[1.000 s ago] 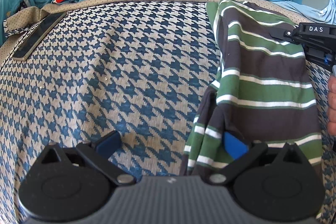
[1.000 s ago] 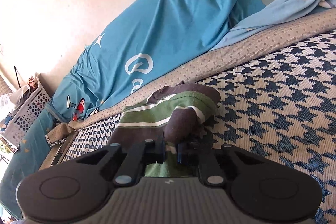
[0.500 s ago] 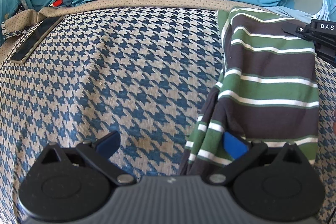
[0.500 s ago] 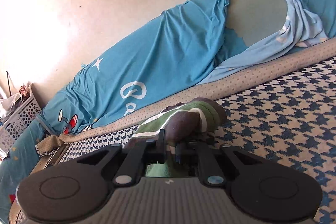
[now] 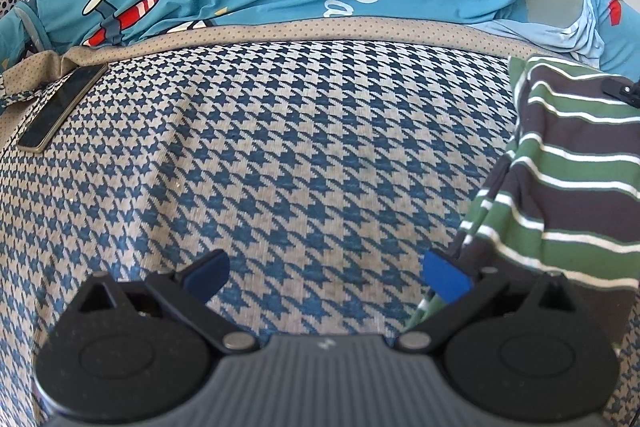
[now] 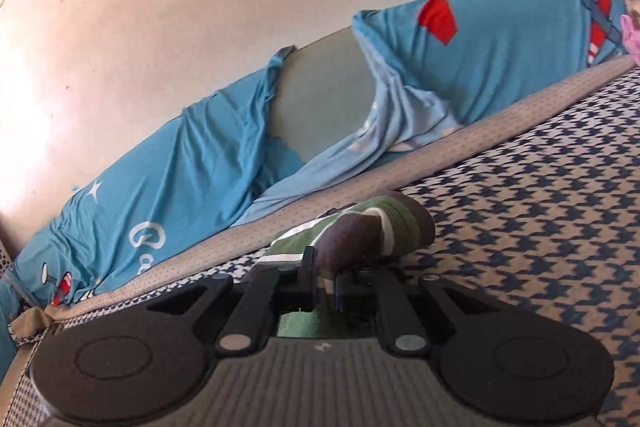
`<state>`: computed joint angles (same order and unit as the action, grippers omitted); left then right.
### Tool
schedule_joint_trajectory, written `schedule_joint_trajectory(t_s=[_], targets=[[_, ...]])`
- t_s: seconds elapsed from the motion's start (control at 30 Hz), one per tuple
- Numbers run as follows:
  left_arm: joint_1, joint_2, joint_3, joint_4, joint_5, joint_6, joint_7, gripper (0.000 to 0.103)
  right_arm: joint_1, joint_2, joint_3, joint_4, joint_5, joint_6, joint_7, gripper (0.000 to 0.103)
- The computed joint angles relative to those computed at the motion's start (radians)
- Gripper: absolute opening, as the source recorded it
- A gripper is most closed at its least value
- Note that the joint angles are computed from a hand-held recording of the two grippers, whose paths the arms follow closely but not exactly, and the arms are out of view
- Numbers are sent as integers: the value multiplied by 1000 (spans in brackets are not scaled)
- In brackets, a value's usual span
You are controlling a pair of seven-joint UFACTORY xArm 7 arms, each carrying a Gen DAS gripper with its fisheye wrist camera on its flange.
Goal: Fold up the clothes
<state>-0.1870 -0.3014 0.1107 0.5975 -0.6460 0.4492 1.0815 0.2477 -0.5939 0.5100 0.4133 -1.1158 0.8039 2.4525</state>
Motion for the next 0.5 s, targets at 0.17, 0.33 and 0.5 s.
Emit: schedule_joint_trajectory(t_s=[0.17, 0.33, 0.5], targets=[[-7, -31, -3, -29, 12, 1, 6, 103, 56, -133, -10, -102, 158, 60, -14, 9], [-22, -48, 2, -54, 26, -8, 25, 103, 71, -197, -15, -140, 336, 64, -71, 13], [-32, -76, 15, -77, 45, 14, 47, 103, 80, -202, 60, -70, 442, 214, -182, 19]])
